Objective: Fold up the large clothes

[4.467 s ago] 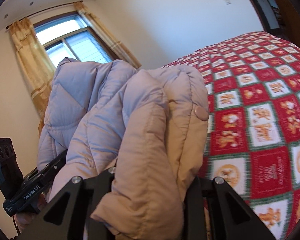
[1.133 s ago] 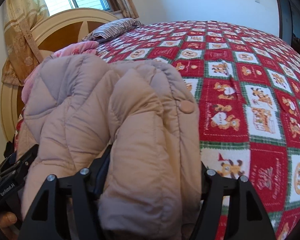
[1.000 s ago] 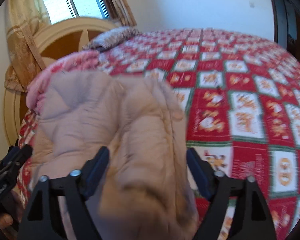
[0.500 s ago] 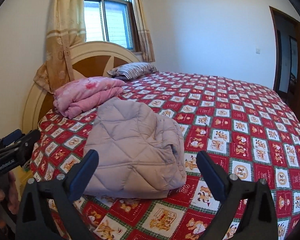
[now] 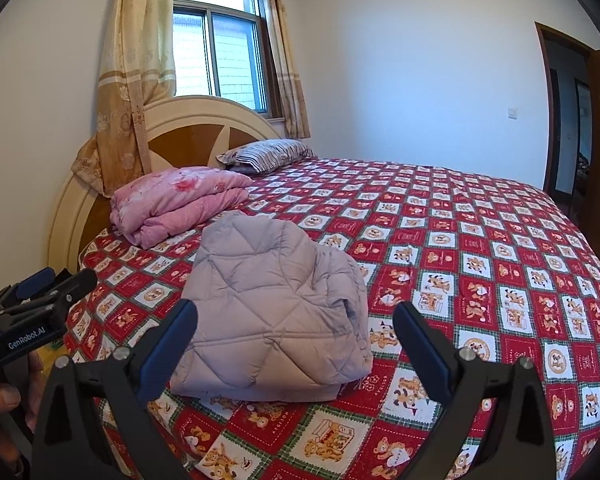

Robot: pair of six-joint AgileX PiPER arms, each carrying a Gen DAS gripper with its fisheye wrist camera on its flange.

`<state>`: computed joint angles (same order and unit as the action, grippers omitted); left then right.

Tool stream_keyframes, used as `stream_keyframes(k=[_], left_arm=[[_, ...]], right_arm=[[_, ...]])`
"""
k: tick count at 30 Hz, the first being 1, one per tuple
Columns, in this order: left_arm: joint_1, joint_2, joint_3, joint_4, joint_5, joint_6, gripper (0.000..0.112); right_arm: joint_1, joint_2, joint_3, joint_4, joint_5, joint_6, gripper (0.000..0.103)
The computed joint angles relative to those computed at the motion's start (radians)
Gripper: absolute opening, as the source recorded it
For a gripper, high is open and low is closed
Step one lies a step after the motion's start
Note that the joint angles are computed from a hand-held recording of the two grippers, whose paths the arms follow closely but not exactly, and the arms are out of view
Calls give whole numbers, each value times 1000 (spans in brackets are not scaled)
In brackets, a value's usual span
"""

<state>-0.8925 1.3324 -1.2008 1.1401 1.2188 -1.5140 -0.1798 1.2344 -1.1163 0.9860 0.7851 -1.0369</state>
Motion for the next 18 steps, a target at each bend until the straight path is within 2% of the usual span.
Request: stream_keyframes(k=[18], left_arm=[[3, 12, -3, -9, -9, -4, 100]], right_arm=[[15, -21, 27, 12, -18, -2, 100]])
